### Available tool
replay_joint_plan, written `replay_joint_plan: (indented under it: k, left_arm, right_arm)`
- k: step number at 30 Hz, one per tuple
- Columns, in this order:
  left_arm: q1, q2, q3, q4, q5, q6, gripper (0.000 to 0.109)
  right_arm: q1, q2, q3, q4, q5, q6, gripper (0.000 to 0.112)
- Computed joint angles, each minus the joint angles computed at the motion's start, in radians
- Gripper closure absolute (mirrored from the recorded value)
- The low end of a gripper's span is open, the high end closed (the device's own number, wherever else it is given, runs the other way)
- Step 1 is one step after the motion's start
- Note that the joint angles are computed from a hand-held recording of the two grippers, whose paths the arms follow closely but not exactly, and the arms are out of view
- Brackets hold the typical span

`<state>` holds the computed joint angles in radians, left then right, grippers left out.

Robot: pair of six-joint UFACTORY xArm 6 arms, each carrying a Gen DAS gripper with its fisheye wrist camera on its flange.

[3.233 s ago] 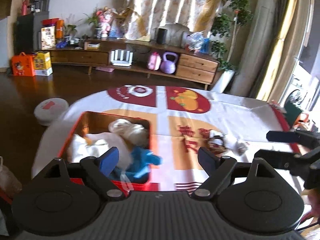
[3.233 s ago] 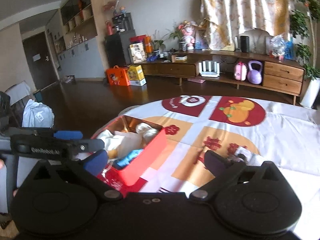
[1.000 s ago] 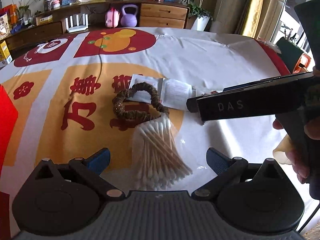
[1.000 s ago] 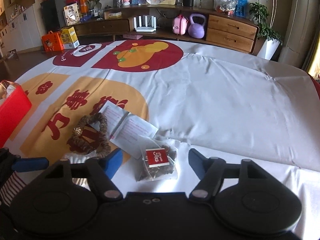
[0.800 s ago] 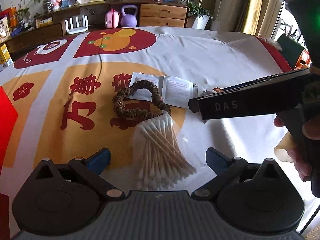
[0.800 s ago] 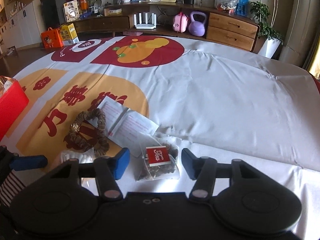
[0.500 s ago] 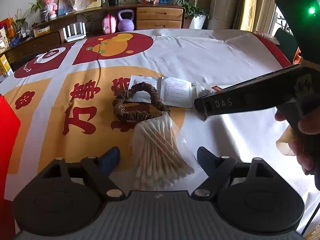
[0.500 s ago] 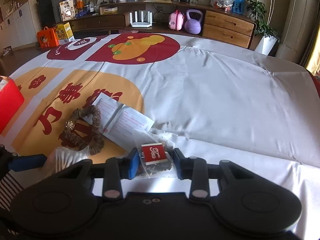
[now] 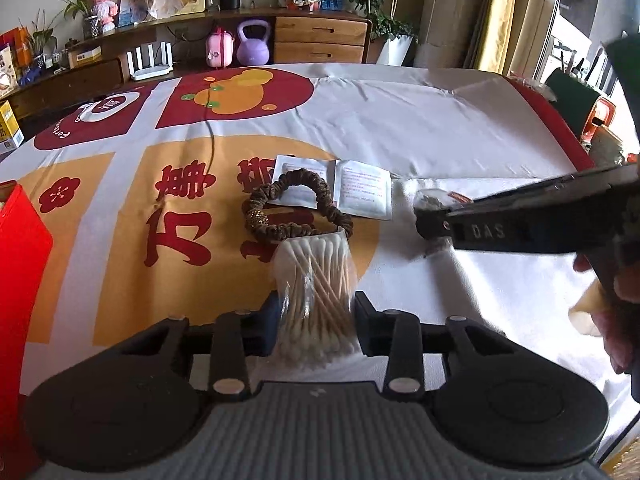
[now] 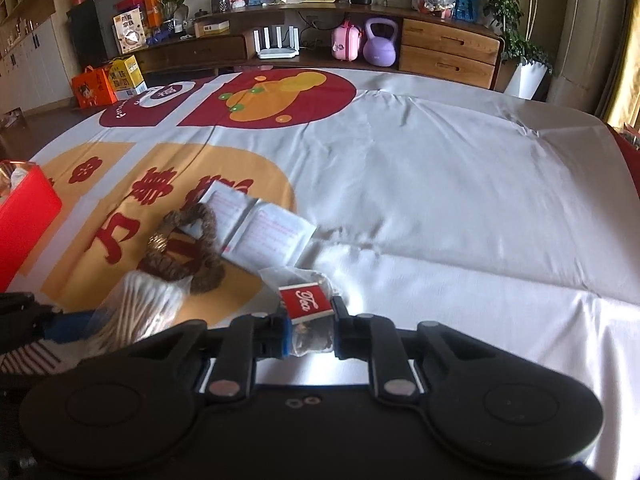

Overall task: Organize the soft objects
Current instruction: 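Lift the swab bag and tea packet and carry both toward the tin box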

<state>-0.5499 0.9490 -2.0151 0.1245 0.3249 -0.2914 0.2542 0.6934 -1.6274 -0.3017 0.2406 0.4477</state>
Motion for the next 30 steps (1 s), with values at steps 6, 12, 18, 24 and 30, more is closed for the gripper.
replay_joint_plan:
  k: [6, 12, 18, 24, 30]
  left_arm:
    - [0.008, -0.074, 0.105, -0.002, -0.044, -0.010, 0.072]
    - [0.021, -0.170, 0.227, 0.031, -0.073, -0.058, 0.072]
    - [0.037, -0.271, 0.347, 0.046, -0.113, -0.085, 0.072]
    - [0.058, -0.374, 0.465, 0.071, -0.147, -0.117, 0.072]
    - [0.084, -0.469, 0.572, 0.052, -0.180, -0.104, 0.072]
  right_arm:
    - [0.021, -0.082, 0.099, -0.005, -0.035, 0.027, 0.095]
    - [0.052, -0.169, 0.187, 0.022, -0.072, 0.028, 0.095]
    - [0.081, -0.242, 0.243, -0.005, -0.080, 0.070, 0.095]
    - [0.116, -0.300, 0.273, -0.017, -0.092, 0.070, 0.095]
    - [0.154, -0.336, 0.280, -0.014, -0.094, 0.052, 0.095]
